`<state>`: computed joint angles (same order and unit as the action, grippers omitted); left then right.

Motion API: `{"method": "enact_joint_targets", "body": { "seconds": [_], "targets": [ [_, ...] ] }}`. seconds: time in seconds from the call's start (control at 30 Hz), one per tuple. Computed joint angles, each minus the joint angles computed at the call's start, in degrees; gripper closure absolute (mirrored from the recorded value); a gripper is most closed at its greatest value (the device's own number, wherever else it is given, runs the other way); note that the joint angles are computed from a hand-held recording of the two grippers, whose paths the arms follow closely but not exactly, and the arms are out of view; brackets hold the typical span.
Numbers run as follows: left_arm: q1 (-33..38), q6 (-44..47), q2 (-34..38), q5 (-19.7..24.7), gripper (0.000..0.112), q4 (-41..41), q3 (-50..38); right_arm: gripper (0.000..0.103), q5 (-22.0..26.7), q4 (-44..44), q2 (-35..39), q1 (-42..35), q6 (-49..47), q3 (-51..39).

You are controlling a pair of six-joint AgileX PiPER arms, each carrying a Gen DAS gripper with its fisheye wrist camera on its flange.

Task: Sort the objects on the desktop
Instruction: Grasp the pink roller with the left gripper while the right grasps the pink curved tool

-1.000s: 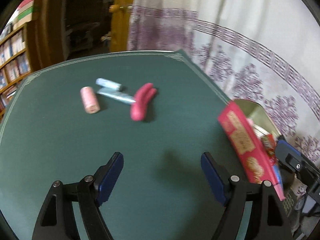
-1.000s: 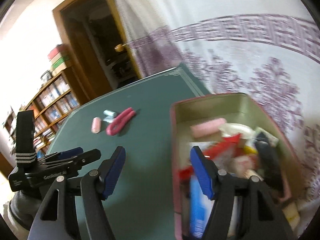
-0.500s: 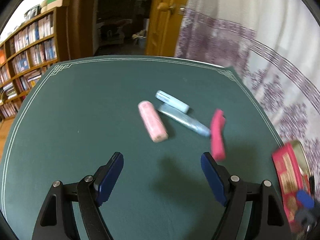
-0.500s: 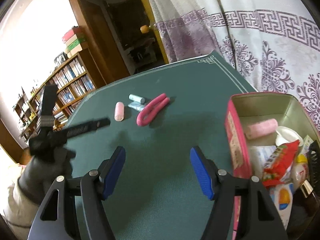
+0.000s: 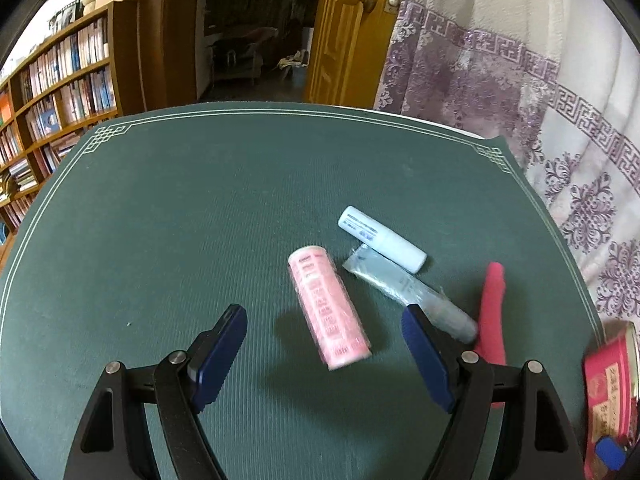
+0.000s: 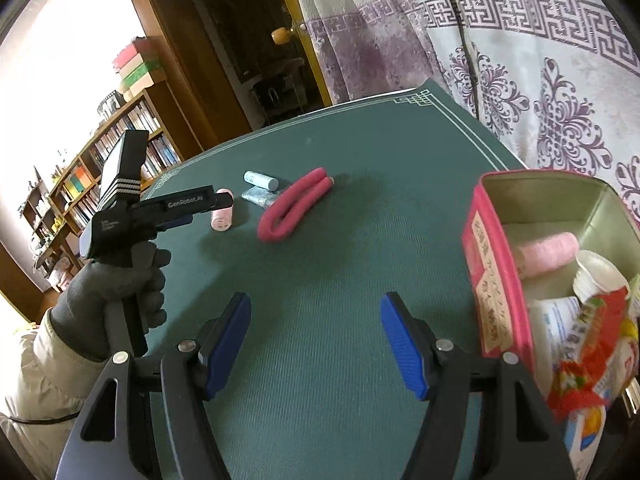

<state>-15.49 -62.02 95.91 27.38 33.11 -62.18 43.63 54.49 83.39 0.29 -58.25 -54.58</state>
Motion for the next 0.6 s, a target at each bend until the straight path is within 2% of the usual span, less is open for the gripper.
{"method": "enact_joint_targets", "body": {
  "seconds": [0.1, 0.2, 0.23, 0.27, 0.3, 0.33, 0.6],
  "targets": [
    [0.95, 1.07, 2.38, -0.41, 0.033, -0.34, -1.75, 0.032, -0.75, -0.32, 1.30, 1.22, 0.61, -0.82],
    [1.32, 1.77, 4.04, -0.38, 0.059, -0.08, -2.33, 0.032, -1.22, -0.96, 1.98, 2.19, 1.39, -1.39],
    [0.94, -0.21, 3.76, -0.73, 0.064, 2.80, -1.69, 0.032, -1.46, -1.29, 2.28, 2.58, 1.79, -1.65],
    [0.83, -0.49, 3.53, -1.54, 0.068, 3.39, -1.06, 0.032, -1.67, -1.53, 2.49, 2.83, 2.07, -1.81],
    [1.16, 1.38, 2.97, -3.06, 0.078, 1.83, -0.36, 0.032, -2.04, -1.86, 2.78, 3.26, 2.52, -2.04],
    [1.31, 3.29, 2.41, -3.62, 0.079, 0.14, 0.14, 0.032, -2.26, -2.05, 2.96, 3.50, 2.79, -2.20],
    [0.24, 0.10, -6.60, -2.88, 0.081, 4.56, 8.99, 0.032, -4.52, -4.05, 6.15, 8.26, 6.39, -6.22]
  ]
}}
